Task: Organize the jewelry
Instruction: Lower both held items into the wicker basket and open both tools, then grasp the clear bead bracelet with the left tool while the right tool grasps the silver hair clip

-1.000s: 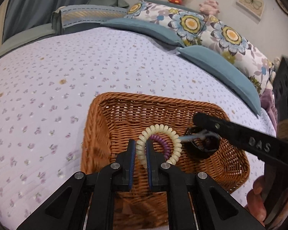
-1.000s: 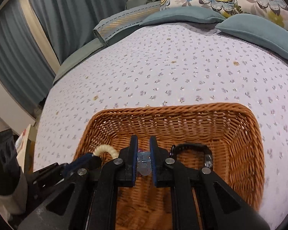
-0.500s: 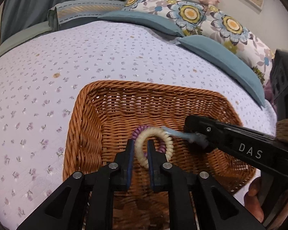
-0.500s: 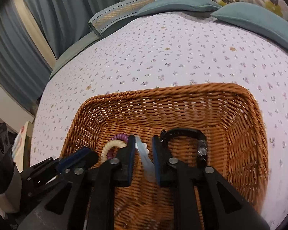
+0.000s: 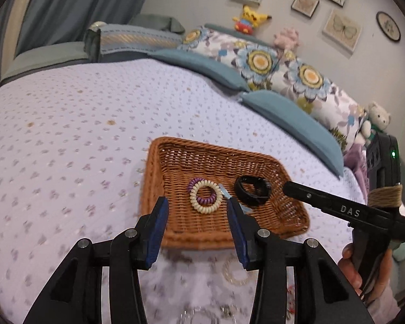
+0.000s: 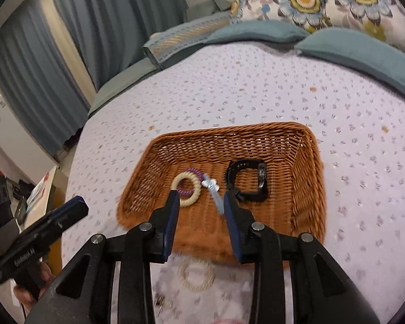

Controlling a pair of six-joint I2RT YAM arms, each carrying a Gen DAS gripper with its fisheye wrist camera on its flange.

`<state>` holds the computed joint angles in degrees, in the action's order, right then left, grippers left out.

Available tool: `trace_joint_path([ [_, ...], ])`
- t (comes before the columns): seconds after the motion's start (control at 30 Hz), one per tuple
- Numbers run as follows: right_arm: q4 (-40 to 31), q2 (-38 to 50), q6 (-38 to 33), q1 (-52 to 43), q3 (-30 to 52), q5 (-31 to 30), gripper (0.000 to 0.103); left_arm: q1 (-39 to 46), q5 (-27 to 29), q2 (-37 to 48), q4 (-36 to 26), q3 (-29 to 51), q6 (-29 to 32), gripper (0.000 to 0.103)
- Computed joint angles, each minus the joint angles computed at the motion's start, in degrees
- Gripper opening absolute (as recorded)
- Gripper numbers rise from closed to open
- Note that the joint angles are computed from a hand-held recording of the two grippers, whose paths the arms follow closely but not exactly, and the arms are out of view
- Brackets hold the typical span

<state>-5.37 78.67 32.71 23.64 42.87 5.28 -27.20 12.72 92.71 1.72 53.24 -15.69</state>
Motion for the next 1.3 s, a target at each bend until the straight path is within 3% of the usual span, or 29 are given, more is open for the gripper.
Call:
trace_joint_path([
  [0.27,-8.0,-15.0,5.0,13.4,-8.4,10.3,0.038,0.4,-0.7,-15.3,-3.9,-12.1,1.0,0.046],
  [0.47,-17.1,-23.3,14.5,25.5,-14.0,19.5,0.041,1.7,1.4,-19.1,-3.2,-21.3,-0.8,0.046],
  [0.6,-20.3,-26.4,21.3,30.5,-17.7,21.5,0.041,0.9,1.0,-17.8,0.0,-26.0,-2.1,0.046],
  [0.83,-16.0,-22.7,29.9,36.7,-23.5,20.5,0.041,-2.7,-1.6,-14.0,3.5,-28.0,-2.7,0.046],
  [1.13,-2.2,-6.1,29.0,34.1,-23.6,14.8,0.04,-4.5,-3.2,-8.9,5.9,-27.8,-2.7,0.046],
  [1.3,-5.4,-2.4,28.3,31.9,-20.2,17.5,0.04,-5.7,-3.9,-7.3,6.0,-27.0,-2.3,0.046],
])
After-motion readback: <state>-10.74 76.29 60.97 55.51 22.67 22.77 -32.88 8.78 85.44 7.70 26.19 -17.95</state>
